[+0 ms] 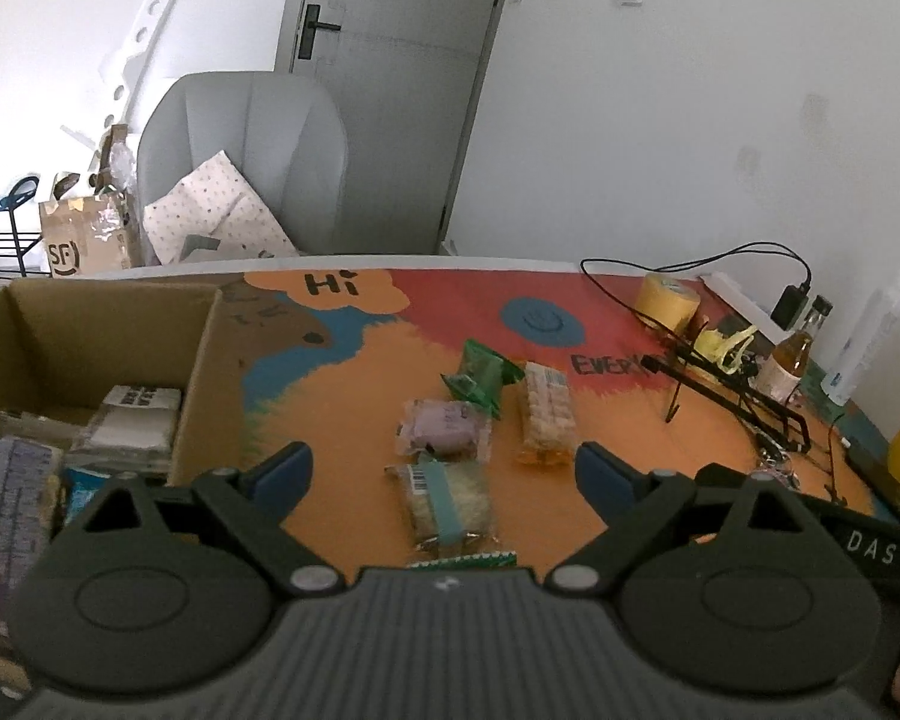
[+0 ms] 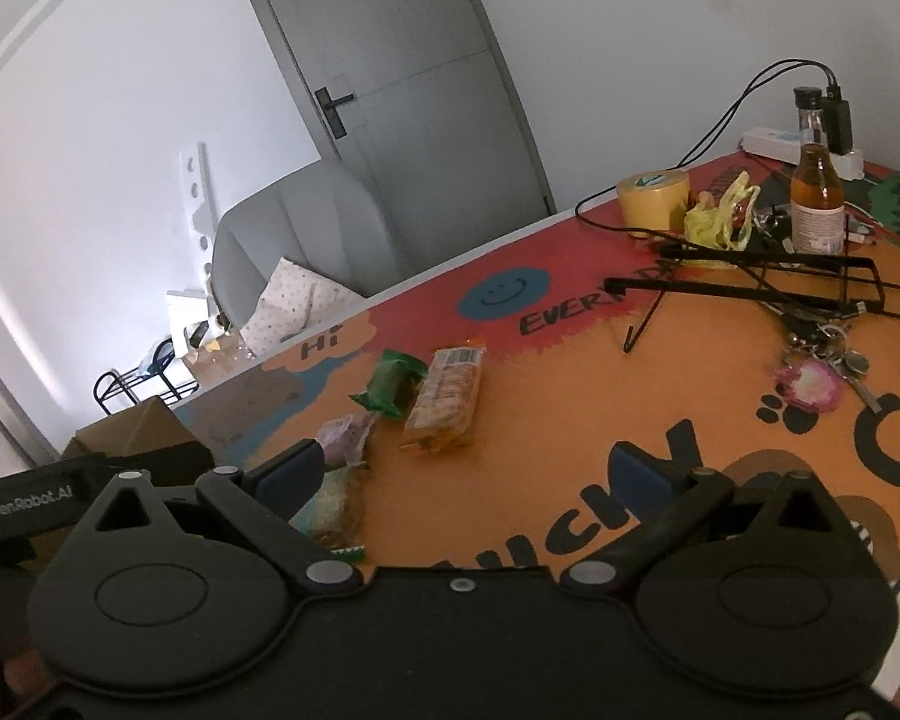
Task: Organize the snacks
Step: 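Move both tools back over the remaining snacks, then grasp the teal-banded pastry pack with the left gripper while the right grasps the clear pastry bar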
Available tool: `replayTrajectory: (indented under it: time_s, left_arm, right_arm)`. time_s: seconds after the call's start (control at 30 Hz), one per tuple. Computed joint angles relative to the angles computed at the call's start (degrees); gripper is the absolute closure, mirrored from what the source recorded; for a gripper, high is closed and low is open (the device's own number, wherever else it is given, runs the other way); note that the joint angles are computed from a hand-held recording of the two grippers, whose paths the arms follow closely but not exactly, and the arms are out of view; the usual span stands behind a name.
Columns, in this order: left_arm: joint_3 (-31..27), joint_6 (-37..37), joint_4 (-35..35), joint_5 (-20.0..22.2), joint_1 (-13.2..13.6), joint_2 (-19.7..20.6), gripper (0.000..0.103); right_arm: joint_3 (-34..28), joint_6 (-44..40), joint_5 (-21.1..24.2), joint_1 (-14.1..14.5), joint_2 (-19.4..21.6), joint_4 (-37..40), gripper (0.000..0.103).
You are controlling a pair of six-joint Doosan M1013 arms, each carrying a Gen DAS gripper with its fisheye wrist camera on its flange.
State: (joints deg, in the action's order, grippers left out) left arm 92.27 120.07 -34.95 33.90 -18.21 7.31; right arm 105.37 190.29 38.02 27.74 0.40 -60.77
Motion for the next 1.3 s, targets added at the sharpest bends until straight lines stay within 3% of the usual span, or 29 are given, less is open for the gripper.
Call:
replayTrajectory:
  time_s: [0.17,0.47,0.73,0.8,0.83,0.93,1.3]
  left_arm:
    - [-0.8,-3.4,2.7,0.0,-0.8,1.3,0.011]
    - [-1.9,-10.0,10.5,-1.2,-2.9,3.5,0.021]
    - [-3.8,-14.9,16.1,1.4,-4.1,6.1,0.04]
    - [-4.4,-15.5,17.0,2.9,-4.2,6.9,0.055]
    - [-4.5,-15.9,17.1,3.0,-4.2,7.1,0.056]
    - [-3.9,-18.2,18.7,0.9,-4.4,6.9,0.057]
    - [-4.0,-14.4,14.0,-2.2,-3.6,6.2,0.057]
  right_arm:
    - [-0.5,-1.2,-0.2,-1.1,0.8,1.7,0.0]
    - [-0.6,-3.6,-4.9,-3.8,1.8,4.1,0.0]
    - [-1.1,-9.9,-9.3,-6.0,2.7,8.9,0.006]
    - [-1.4,-11.5,-10.2,-6.5,3.1,10.5,0.006]
    - [-1.6,-12.3,-10.4,-6.7,3.2,11.2,0.006]
    - [-2.0,-14.1,-11.6,-7.3,3.8,12.8,0.007]
    - [-4.0,-18.0,-14.6,-8.9,6.5,18.1,0.018]
